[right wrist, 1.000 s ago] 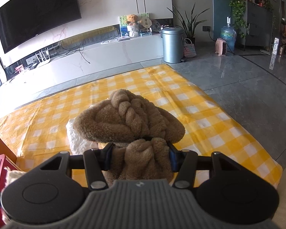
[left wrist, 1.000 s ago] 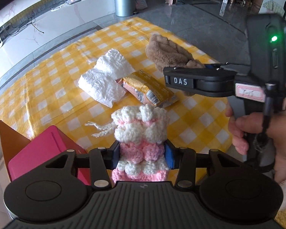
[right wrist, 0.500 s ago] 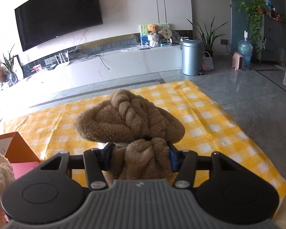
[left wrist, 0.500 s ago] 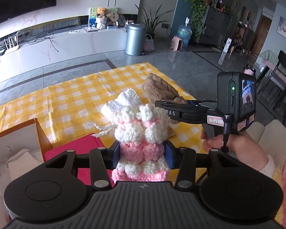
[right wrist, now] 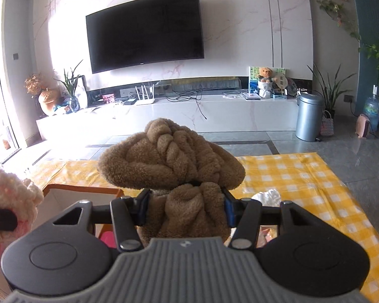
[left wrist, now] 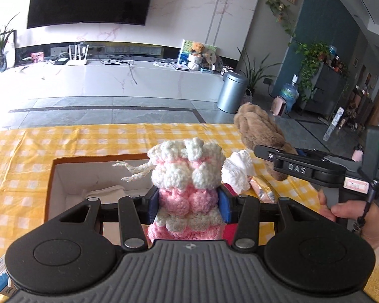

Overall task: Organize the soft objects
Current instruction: 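Carry the brown towel and pink crochet pouch over the white box, then open the right tool to drop the brown towel into the box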

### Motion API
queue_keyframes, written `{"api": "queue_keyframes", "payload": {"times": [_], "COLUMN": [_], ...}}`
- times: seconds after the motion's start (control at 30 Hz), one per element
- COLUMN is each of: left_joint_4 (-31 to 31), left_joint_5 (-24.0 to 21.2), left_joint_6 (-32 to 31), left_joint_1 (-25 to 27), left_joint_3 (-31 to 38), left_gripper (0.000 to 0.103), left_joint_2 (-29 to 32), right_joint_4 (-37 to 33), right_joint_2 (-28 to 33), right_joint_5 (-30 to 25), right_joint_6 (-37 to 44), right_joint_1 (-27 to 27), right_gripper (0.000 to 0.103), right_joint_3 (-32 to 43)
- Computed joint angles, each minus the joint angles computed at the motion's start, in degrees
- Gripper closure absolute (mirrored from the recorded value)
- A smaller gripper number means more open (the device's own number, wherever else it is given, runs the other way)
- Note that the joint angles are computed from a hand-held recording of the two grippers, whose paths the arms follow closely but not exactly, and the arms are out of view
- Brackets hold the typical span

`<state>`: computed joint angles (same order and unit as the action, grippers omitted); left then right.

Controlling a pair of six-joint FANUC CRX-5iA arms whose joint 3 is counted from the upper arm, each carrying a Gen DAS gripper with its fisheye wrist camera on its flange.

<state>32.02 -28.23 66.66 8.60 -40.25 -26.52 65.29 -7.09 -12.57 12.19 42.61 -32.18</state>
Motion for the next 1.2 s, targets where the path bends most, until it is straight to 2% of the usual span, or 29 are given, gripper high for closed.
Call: {"api": "queue_keyframes", "payload": {"times": [0.13,0.27,0.33,0.43,0.57,0.67,0.73,0.8,0.87,0.9,0.93,1.07,1.13,1.2], "left_joint_4": [4.0,11.4,13.7,16.0,17.3,22.5,23.6,23.8,23.9,24.1,24.2,22.8,22.6,23.6], "left_joint_5": [1.2,1.3,0.6,0.0,-1.2,-1.4,-1.3,-1.3,-1.6,-1.8,-2.1,-2.6,-3.1,-3.5], "left_joint_6": [-0.5,-6.5,-8.9,-11.4,-11.2,-15.1,-16.1,-16.9,-17.3,-17.4,-17.5,-16.3,-16.0,-16.9], "left_joint_1": [4.3,7.7,9.5,12.6,15.8,16.3,16.2,16.3,16.6,16.8,17.1,19.1,20.0,20.5], "left_joint_3": [-2.8,-6.4,-8.0,-10.2,-11.5,-12.5,-12.8,-13.4,-13.4,-13.6,-13.8,-14.3,-14.5,-14.8], "left_gripper": [0.05,0.05,0.05,0.049,0.049,0.049,0.049,0.049,0.049,0.049,0.049,0.049,0.049,0.049], "left_joint_2": [-1.3,-2.0,-2.7,-3.3,-3.2,-2.7,-2.8,-3.1,-3.1,-3.2,-3.4,-4.8,-5.5,-6.0], "right_joint_4": [-1.0,-3.2,2.4,4.6,-7.4,-16.7,-22.9,-22.9,-15.0,-13.7,-14.5,-26.9,-29.1,-27.0], "right_joint_2": [0.7,2.1,3.0,4.8,7.4,10.5,13.4,16.4,19.9,21.2,22.7,28.4,31.3,33.2], "right_joint_5": [-1.1,-2.2,-0.2,-0.7,-3.0,-7.3,-11.2,-15.9,-21.3,-22.7,-24.7,-30.7,-33.5,-35.1], "right_joint_6": [2.6,6.9,1.9,-0.4,10.9,19.8,25.0,26.0,24.1,25.0,28.0,45.0,47.6,46.1], "right_joint_1": [3.7,7.6,7.4,9.0,13.5,16.6,18.1,19.4,20.9,21.4,22.0,22.4,22.0,21.9], "right_gripper": [0.049,0.049,0.049,0.049,0.049,0.049,0.049,0.049,0.049,0.049,0.049,0.049,0.049,0.049], "right_joint_3": [1.2,2.3,1.6,2.3,5.7,10.0,14.1,17.2,18.5,19.4,21.1,31.0,35.1,36.5]}}
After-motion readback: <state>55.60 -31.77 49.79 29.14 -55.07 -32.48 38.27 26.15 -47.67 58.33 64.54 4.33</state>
